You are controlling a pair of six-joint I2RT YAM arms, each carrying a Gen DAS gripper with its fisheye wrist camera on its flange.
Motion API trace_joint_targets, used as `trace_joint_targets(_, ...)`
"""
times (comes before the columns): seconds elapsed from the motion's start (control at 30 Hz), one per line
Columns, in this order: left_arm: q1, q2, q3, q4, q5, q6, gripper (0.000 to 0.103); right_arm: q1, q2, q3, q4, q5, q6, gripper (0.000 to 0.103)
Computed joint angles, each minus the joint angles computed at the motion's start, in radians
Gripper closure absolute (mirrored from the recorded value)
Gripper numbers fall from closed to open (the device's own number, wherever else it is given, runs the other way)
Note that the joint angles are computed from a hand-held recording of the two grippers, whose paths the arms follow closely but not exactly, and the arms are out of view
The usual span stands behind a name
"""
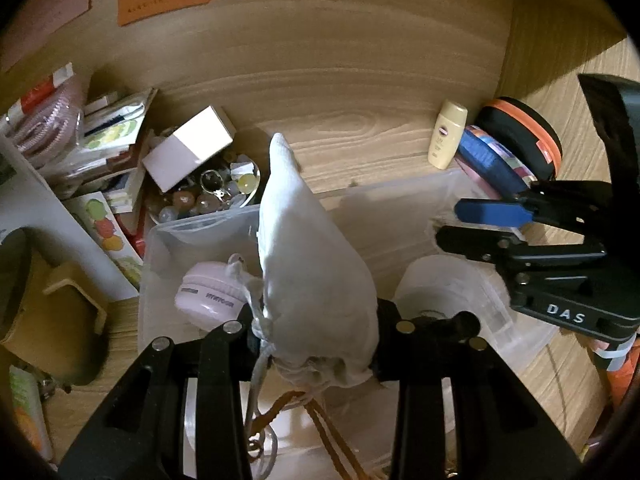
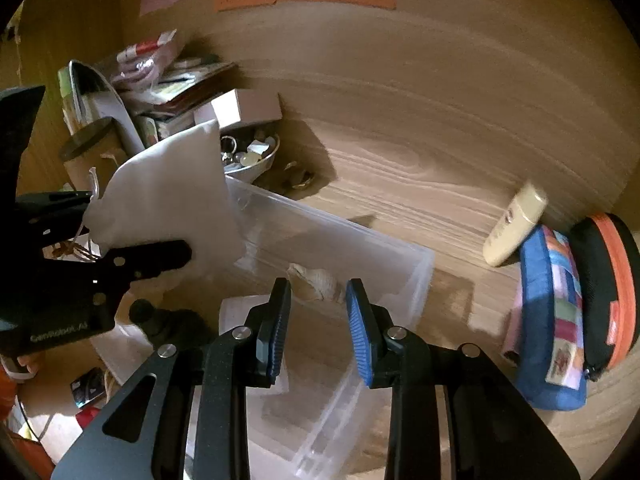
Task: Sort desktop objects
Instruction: 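Open both tools to drop the white pouch and shell into the clear box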
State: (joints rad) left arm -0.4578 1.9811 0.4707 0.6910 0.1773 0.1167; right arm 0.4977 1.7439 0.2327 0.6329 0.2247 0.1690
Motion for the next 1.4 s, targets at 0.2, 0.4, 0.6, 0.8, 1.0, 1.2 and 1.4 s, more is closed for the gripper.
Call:
trace_joint_targets(0.2,0.016,0.017,0.017,-0.016,0.022,0.016,0.067,-0.015,0.067,0.072,-0.04,-0.024,-0.02,0.077)
trace_joint_targets(0.4,0.016,0.032,0.027,-0.022,0.021,0.021,0.066,-0.007,0.088,0.119,-0.101,-0.022,-0.032,0.077)
trace_joint_targets(0.6,0.01,0.041,0.032,-0.014,0.014,0.024,0.062,0.005,0.082,0.128,-0.132,-0.012,-0.034,0.076)
trace_joint_targets(0.8,0.015,0.04,0.024,-0.001,0.014,0.025,0.058,0.004,0.072,0.131,-0.151,-0.018,-0.038,0.073)
trace_joint_targets(1.0,0.022,-0.005,-0.03,0.069,0.005,0.007,0.038,0.044,0.063,0.124,-0.155,0.059,-0.013,0.057)
trace_joint_targets(1.2,0.033,-0.084,-0.122,0.177,-0.005,0.004,0.026,0.061,0.0,0.089,-0.167,0.112,0.047,0.05)
trace_joint_targets(1.4,0.055,-0.124,-0.159,0.215,-0.007,0.004,0.022,0.147,-0.185,0.013,-0.233,0.241,0.105,0.042)
